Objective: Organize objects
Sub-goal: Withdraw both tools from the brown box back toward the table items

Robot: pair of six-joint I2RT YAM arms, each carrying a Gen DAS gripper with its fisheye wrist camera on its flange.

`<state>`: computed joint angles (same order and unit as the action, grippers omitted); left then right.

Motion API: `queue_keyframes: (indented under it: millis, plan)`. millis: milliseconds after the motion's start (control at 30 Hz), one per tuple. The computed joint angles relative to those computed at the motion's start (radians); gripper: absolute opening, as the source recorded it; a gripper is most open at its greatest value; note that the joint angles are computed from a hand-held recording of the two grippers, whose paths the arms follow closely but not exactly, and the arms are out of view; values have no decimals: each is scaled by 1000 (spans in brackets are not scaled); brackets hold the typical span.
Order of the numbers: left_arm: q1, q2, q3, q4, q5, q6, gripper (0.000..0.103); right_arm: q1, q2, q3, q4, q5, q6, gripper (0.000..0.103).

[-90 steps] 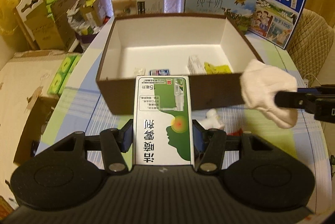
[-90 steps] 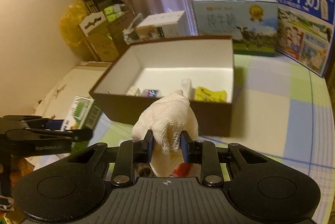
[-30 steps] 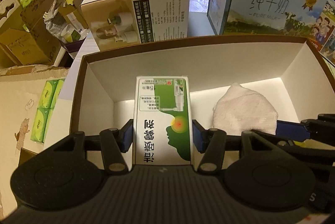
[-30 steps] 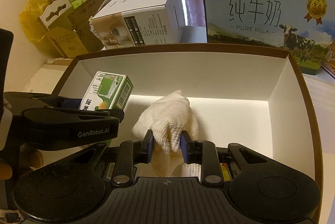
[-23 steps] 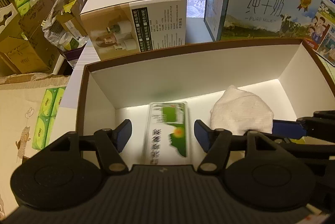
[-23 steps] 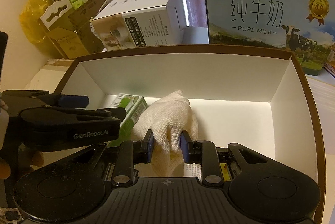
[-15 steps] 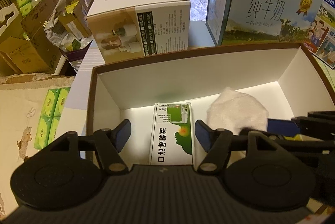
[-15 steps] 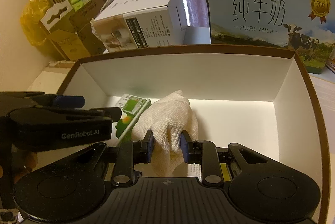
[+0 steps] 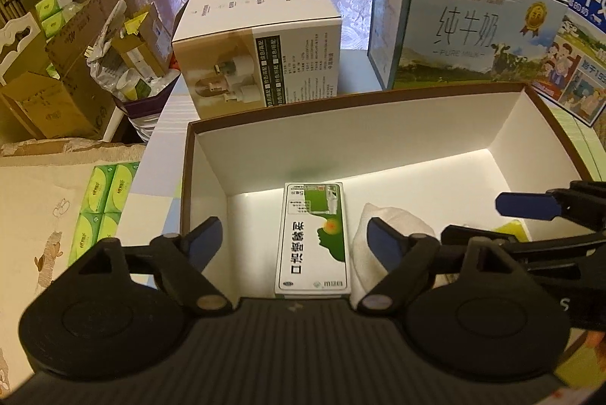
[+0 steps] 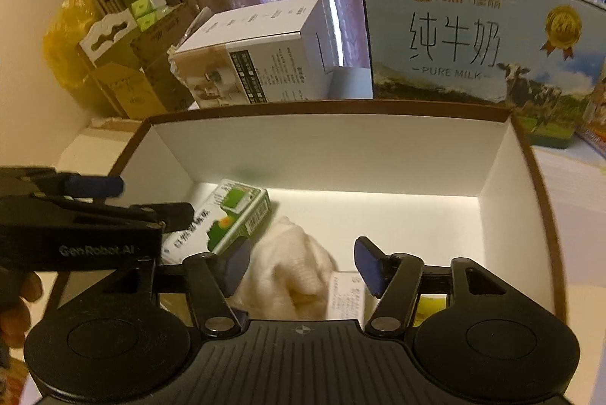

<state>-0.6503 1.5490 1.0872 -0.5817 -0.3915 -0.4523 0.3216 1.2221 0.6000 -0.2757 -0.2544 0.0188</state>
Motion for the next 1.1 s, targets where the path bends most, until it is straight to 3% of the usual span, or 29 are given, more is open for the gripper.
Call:
queue_keyframes:
  millis: [567,767,867,1100]
  plan:
    - [-114,-160,-74,-71,-83,-111,100,-43,-260,-46,-202,25,-17,64]
    - [-199,-208,-78,-135,-164,-162,102,3,-374,-55,-271,117,12,65]
    - [-247,-226,-72,-186,-208,-212,102,20,-450,-63,-318,143,12,66]
    - [-420,-278,-55,-335,-288,-399,102,-85,-635,-68,-503,42,-52,66]
